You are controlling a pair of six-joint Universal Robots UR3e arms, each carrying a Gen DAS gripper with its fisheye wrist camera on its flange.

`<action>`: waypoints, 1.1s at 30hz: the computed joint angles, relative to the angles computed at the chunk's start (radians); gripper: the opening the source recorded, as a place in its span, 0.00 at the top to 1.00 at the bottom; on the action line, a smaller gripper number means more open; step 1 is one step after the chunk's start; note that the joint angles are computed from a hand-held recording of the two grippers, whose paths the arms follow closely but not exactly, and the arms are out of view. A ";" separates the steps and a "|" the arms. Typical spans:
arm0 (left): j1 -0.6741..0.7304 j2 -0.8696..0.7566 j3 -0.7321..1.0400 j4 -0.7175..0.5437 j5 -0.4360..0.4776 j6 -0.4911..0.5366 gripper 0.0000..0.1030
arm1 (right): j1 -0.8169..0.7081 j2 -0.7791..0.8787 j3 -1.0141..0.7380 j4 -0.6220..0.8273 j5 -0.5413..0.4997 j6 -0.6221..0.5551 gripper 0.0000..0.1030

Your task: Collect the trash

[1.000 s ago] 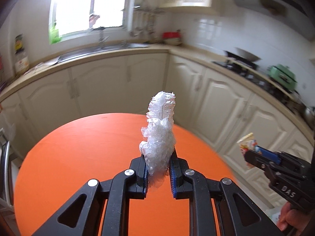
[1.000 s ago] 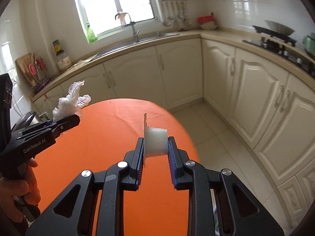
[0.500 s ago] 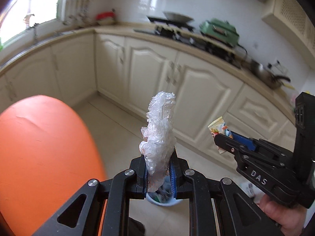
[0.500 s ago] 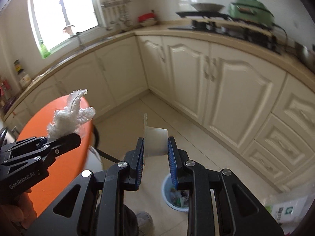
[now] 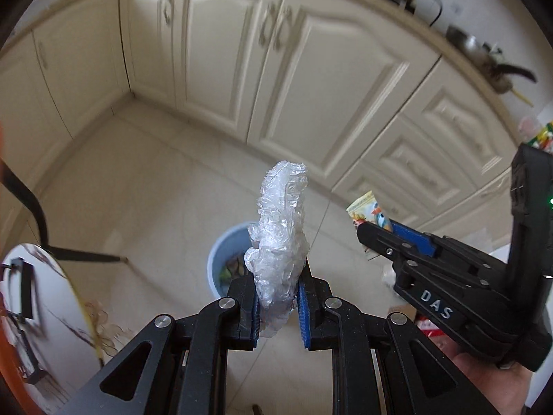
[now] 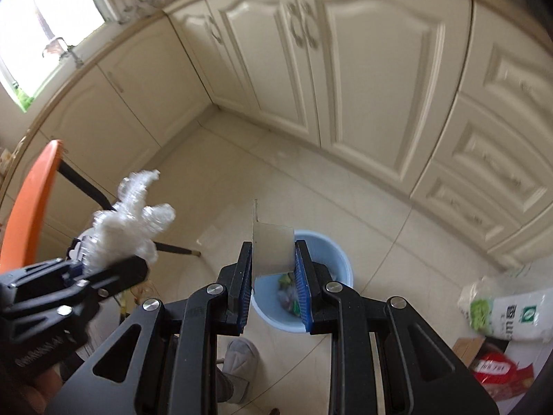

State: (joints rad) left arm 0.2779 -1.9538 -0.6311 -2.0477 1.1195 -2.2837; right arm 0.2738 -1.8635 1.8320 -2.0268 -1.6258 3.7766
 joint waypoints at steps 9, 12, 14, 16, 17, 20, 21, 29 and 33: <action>-0.206 -0.289 0.156 0.092 0.076 -0.210 0.86 | -0.130 0.001 0.190 -0.107 0.115 -0.080 0.78; -0.245 -0.342 0.178 0.128 0.096 -0.238 0.82 | -0.173 0.005 0.241 -0.143 0.147 -0.106 0.77; -0.266 -0.373 0.189 0.155 0.112 -0.256 0.73 | -0.191 0.013 0.258 -0.156 0.158 -0.121 0.75; -0.279 -0.385 0.194 0.178 0.134 -0.276 0.57 | -0.205 0.011 0.271 -0.167 0.157 -0.124 0.75; -0.284 -0.382 0.178 0.205 0.150 -0.289 0.48 | -0.210 0.011 0.276 -0.170 0.155 -0.122 0.75; -0.293 -0.375 0.137 0.262 0.169 -0.329 0.31 | -0.226 0.000 0.299 -0.183 0.160 -0.113 0.58; -0.296 -0.369 0.118 0.282 0.176 -0.340 0.26 | -0.226 -0.003 0.306 -0.189 0.153 -0.109 0.47; -0.321 -0.218 -0.111 0.457 0.269 -0.394 0.07 | -0.216 -0.045 0.310 -0.156 0.101 -0.037 0.00; -0.319 -0.131 -0.190 0.465 0.258 -0.403 0.06 | -0.177 -0.060 0.255 -0.102 0.063 -0.001 0.00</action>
